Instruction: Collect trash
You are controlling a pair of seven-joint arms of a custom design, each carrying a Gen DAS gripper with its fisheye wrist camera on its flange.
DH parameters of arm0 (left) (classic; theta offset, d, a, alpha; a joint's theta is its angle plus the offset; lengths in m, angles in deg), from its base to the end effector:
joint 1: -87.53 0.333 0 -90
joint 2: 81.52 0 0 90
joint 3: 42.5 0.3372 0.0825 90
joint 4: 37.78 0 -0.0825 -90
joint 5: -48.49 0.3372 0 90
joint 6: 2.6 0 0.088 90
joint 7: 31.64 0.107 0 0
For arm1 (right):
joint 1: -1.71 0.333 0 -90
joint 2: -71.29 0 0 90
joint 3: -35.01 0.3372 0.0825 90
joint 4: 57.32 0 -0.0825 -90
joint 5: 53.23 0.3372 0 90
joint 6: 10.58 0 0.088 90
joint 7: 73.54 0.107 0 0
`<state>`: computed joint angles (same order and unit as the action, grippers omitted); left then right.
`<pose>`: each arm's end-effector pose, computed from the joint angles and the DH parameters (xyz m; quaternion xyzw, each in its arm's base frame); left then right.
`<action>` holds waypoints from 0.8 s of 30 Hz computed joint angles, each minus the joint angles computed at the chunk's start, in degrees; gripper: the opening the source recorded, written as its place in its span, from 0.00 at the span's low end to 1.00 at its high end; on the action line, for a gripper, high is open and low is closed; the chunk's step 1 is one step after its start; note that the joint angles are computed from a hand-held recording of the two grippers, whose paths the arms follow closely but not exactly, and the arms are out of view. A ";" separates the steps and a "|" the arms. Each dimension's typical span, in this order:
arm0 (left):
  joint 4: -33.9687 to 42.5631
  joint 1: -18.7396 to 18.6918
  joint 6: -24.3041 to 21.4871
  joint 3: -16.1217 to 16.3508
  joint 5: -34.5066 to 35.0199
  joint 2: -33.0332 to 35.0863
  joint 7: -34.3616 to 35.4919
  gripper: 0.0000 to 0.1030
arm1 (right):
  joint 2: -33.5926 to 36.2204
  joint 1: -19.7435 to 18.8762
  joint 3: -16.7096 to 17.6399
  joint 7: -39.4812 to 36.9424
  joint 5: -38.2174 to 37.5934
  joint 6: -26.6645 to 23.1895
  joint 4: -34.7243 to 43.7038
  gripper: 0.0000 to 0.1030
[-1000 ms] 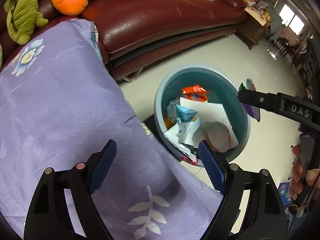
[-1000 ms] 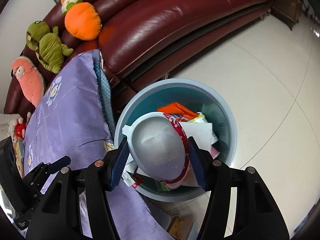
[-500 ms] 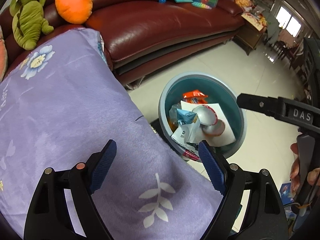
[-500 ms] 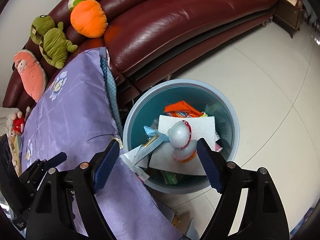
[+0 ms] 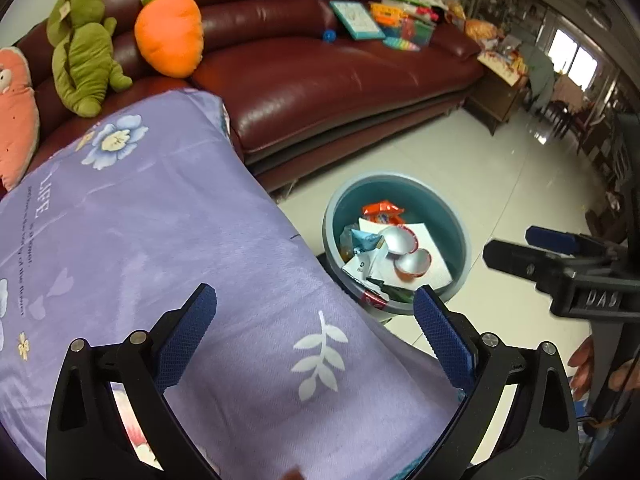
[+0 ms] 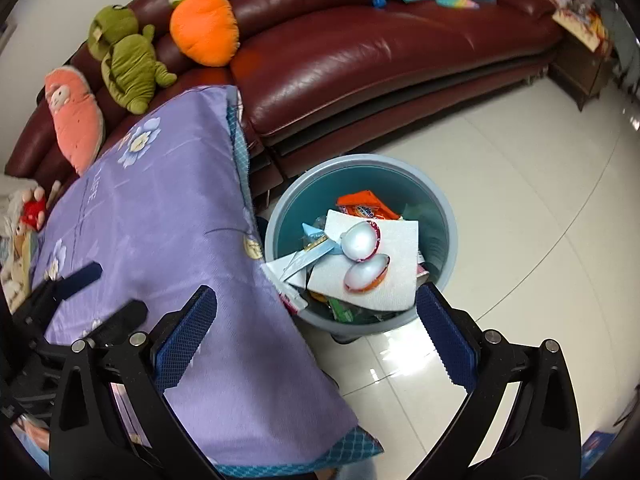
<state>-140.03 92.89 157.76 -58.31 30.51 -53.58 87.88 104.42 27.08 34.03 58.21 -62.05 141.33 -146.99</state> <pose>0.6649 -0.0786 0.3958 -0.5422 0.7861 -0.2693 0.1251 0.6440 0.2995 0.4060 -0.6190 0.7423 -0.1068 0.2334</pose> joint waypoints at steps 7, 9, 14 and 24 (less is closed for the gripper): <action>-4.44 2.29 0.50 -0.92 -3.71 -4.17 1.73 0.96 | -4.56 4.47 -2.74 5.68 -6.93 -0.54 -4.49 0.93; -6.06 3.17 1.00 -1.44 -5.58 -5.48 3.06 0.96 | -6.03 5.22 -2.94 7.38 -9.01 -0.41 -6.12 0.93; -9.37 3.75 2.79 -1.13 -8.72 -8.09 5.06 0.96 | -8.48 6.02 -2.48 10.86 -13.05 -0.68 -8.84 0.93; -13.02 2.56 4.25 0.62 -10.63 -10.59 6.18 0.96 | -11.89 8.03 -2.45 19.56 -21.93 -1.41 -12.86 0.93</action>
